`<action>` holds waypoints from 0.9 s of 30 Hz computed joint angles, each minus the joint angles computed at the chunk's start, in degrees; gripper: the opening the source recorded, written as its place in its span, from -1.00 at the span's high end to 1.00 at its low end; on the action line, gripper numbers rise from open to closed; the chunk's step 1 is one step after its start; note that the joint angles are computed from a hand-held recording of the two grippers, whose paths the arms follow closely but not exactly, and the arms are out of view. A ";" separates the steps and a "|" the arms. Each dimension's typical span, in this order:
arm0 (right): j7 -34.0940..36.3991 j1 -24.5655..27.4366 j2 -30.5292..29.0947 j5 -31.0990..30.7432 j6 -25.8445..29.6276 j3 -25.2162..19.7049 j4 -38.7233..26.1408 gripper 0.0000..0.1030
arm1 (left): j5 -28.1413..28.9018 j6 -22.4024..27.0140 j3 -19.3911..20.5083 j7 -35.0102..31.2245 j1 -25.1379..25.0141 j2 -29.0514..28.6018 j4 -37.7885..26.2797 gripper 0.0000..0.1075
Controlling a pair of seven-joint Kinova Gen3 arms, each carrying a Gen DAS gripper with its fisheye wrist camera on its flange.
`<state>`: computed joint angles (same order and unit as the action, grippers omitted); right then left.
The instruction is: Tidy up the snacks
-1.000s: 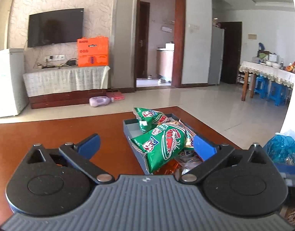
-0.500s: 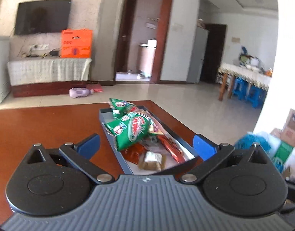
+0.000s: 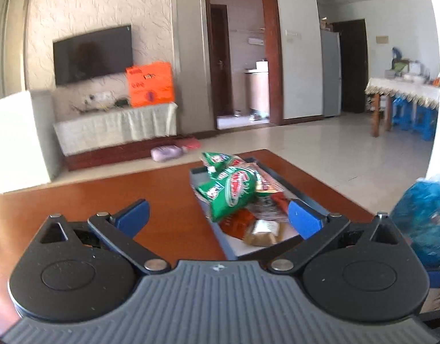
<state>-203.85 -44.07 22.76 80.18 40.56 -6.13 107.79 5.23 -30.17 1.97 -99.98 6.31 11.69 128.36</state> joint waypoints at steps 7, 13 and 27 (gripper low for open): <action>3.78 1.72 -0.38 -2.66 -4.05 0.02 -0.28 -0.33 | -3.56 5.43 1.32 5.20 -2.49 -0.61 -2.07 -0.92; 7.59 2.63 -0.53 -6.32 -8.34 1.56 -0.77 -0.33 | -6.51 11.34 1.58 10.04 -3.63 -0.03 -5.19 -0.92; 12.27 1.22 -0.57 -10.72 -11.34 4.90 -1.31 -0.33 | -6.42 10.77 1.07 7.01 -1.88 1.54 -5.28 -0.92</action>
